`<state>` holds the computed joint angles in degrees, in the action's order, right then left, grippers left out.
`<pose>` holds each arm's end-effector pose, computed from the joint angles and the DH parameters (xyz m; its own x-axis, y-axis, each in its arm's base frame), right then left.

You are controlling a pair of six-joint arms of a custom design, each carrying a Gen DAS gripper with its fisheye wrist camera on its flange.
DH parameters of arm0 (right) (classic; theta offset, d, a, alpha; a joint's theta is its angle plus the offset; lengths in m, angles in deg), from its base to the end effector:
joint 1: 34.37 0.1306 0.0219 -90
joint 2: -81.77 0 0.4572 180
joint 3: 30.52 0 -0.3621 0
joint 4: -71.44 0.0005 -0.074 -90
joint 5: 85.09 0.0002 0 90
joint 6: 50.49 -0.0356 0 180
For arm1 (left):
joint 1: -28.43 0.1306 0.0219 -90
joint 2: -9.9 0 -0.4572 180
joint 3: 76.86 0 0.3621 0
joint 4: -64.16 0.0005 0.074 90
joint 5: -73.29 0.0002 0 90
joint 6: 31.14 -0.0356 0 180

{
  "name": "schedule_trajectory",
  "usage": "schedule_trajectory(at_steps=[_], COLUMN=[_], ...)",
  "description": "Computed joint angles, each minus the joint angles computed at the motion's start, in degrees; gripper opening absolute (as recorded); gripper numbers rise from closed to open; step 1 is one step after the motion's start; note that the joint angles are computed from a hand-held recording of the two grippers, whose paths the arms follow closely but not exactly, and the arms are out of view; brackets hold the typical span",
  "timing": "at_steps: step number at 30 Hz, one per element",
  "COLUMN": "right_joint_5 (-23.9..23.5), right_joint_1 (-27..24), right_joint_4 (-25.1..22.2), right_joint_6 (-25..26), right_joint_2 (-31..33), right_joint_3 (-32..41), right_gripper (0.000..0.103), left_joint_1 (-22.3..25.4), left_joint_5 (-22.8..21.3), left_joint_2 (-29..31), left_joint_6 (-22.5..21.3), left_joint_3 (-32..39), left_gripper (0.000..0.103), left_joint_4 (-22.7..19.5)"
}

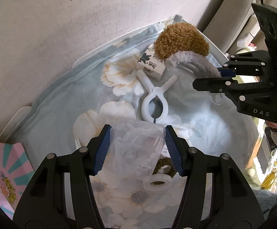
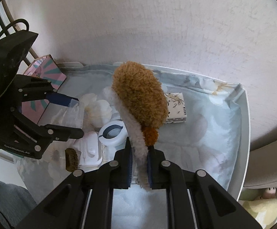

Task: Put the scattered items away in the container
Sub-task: 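Carry the clear bag and brown plush into the cardboard box and release both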

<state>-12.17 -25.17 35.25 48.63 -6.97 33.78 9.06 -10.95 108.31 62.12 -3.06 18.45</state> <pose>0.3965 0.0743 0.3271 -0.8246 -0.2870 -0.4875 -0.4198 0.8881 0.1871 0.4276 -0.1546 0.3290 -0.9074 0.2590 -0.3308 0.3108 0.9437 -0.1135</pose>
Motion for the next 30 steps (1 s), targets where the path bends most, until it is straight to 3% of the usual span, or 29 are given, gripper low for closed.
schedule_trajectory(at_steps=[7, 18, 24, 30], right_joint_5=[2.1, 6.1, 9.2, 10.5], right_joint_1=[1.3, 4.5, 8.7, 14.7], right_joint_4=[0.3, -2.0, -3.6, -4.0], right_joint_6=[-2.7, -5.5, -5.8, -6.0], right_joint_2=[-3.0, -8.1, -9.3, -7.3], right_joint_3=[-1.0, 0.3, 3.7, 8.6], right_gripper=[0.012, 0.012, 0.012, 0.012], left_joint_1=[-0.1, 1.9, 6.4, 15.2], left_joint_5=[1.6, 1.8, 1.8, 0.7], left_joint_2=[-1.7, -10.9, -18.2, -26.6], left_joint_6=[3.4, 6.6, 7.4, 6.3], left_joint_3=[0.2, -1.0, -2.9, -5.4], left_gripper=[0.054, 0.054, 0.054, 0.054], left_joint_4=[0.4, -0.8, -1.8, -5.5])
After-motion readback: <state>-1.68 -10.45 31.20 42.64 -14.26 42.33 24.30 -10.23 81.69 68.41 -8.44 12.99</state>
